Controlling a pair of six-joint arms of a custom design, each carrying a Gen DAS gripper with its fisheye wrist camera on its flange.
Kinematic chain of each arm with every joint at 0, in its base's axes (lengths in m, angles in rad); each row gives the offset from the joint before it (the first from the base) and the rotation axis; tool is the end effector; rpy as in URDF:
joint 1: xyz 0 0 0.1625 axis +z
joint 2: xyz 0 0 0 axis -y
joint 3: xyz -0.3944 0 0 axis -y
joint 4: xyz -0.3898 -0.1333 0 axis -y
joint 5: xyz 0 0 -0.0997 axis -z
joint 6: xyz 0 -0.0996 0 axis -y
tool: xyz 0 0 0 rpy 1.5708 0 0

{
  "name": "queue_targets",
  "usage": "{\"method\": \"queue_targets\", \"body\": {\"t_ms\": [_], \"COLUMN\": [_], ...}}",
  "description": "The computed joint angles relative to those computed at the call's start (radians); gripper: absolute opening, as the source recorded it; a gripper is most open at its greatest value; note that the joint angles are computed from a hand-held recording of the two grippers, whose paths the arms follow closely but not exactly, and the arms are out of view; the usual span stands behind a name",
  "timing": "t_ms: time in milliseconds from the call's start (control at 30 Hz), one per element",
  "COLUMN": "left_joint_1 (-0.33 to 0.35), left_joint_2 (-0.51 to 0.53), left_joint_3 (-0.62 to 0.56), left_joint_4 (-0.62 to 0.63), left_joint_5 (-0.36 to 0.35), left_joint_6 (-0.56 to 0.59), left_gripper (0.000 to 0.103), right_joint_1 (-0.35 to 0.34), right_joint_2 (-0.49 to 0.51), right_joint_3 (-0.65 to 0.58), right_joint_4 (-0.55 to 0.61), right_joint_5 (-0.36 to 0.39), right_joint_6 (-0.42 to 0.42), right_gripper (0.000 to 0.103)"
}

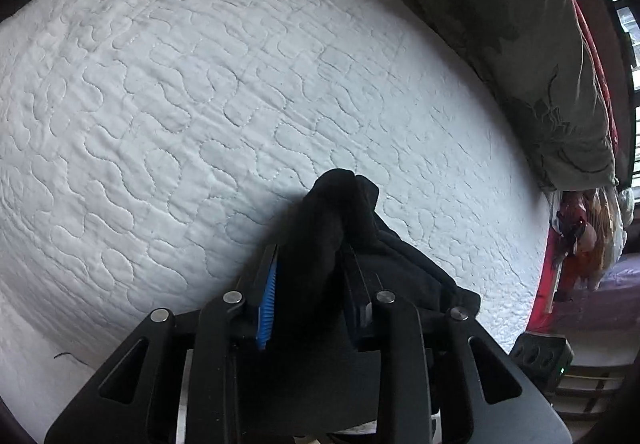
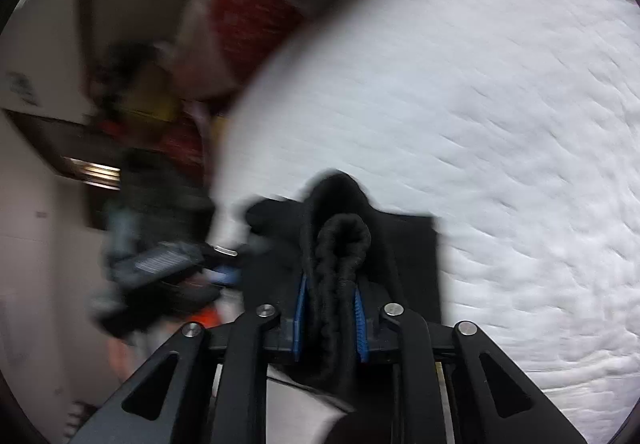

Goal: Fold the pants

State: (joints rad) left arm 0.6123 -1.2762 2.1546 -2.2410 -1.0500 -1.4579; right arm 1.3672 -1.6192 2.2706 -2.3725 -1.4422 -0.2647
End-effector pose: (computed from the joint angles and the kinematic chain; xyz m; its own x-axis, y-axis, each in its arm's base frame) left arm -0.2575 -0.4043 0.1347 -0.8422 -0.4721 -0.2602 -0.3216 0.8274 -0.4604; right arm 0.0613 -0.4255 0.2374 -0.9935 -0.0779 -0.0832 -0.0622 0.9821 -0.1777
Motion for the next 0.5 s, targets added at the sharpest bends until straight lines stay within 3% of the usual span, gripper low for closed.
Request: {"method": "queue_targets", "body": {"t_ms": [100,233,300,367,500], "left_joint_1": [-0.042,-0.173,-0.233,-0.271,-0.292], "left_joint_2": [-0.098,-0.229,-0.254,-0.223,-0.117], "left_joint_3": [0.057,0.115,0.167,0.194,0.204], "left_joint_4": [-0.015,0.087,-0.028,-0.138,-0.277], "left_joint_5": [0.003,0.083,0.064,0.030,-0.022], "left_joint_6": [-0.052,-0.172,-0.197,-0.209,-0.224], "left_gripper": [0.026,0.026,0.030,0.044,0.046], "right_joint_1": [-0.014,-0.054,-0.071,-0.088,-0.102], "right_joint_2": [-0.045,-0.156,-0.181,-0.194,-0.194], "right_joint_3": [0.007,0.011,0.008,0.004,0.003], "right_joint_4": [0.046,0.099,0.106,0.119,0.136], "right_joint_5": [0.042,0.112,0.131,0.143,0.139], "right_joint_6": [-0.007,-0.057,-0.058,-0.056,-0.033], "right_gripper": [0.027,0.043,0.048,0.048,0.048]}}
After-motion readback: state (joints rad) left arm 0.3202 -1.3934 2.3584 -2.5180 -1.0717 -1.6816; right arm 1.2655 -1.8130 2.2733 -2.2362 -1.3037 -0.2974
